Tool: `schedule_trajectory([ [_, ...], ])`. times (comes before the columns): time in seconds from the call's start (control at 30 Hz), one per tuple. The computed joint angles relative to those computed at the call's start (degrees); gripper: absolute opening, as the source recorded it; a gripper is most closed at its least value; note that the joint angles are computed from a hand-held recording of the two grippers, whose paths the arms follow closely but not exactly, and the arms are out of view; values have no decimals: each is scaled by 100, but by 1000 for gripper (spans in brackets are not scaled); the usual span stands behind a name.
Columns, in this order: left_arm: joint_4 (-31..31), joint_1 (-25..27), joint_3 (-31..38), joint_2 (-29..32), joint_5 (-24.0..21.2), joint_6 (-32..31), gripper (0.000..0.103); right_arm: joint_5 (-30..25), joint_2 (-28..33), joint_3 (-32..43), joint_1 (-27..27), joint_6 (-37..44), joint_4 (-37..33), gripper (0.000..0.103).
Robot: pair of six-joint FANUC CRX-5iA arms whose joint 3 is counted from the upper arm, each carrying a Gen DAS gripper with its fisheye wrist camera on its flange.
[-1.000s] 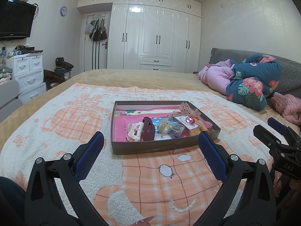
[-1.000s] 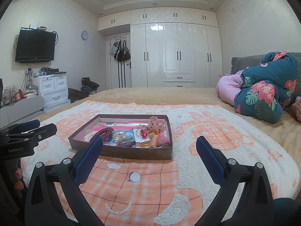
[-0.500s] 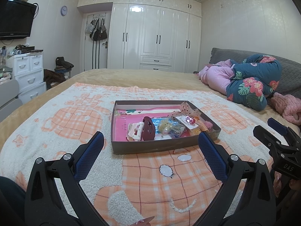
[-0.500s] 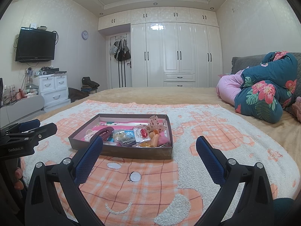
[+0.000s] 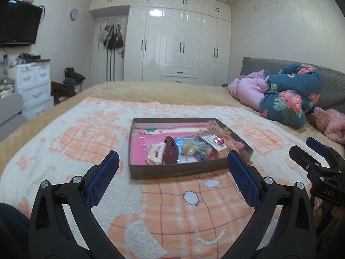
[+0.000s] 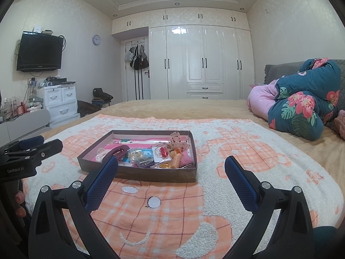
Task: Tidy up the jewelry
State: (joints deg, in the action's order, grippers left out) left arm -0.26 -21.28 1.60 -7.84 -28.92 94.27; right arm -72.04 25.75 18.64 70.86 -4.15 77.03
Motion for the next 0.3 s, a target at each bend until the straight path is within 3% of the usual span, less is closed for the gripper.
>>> schedule_trajectory([
  [0.07, 318, 131, 37, 90, -150, -128, 92, 16, -35, -18, -38, -117, -66, 97],
  [0.17, 324, 473, 622, 489, -908, 242, 92, -206, -81, 97, -208, -276, -468, 97],
  [0.3, -863, 877, 2370, 1503, -2459, 1353, 92, -1443, 339, 1372, -915, 428, -1910, 97],
])
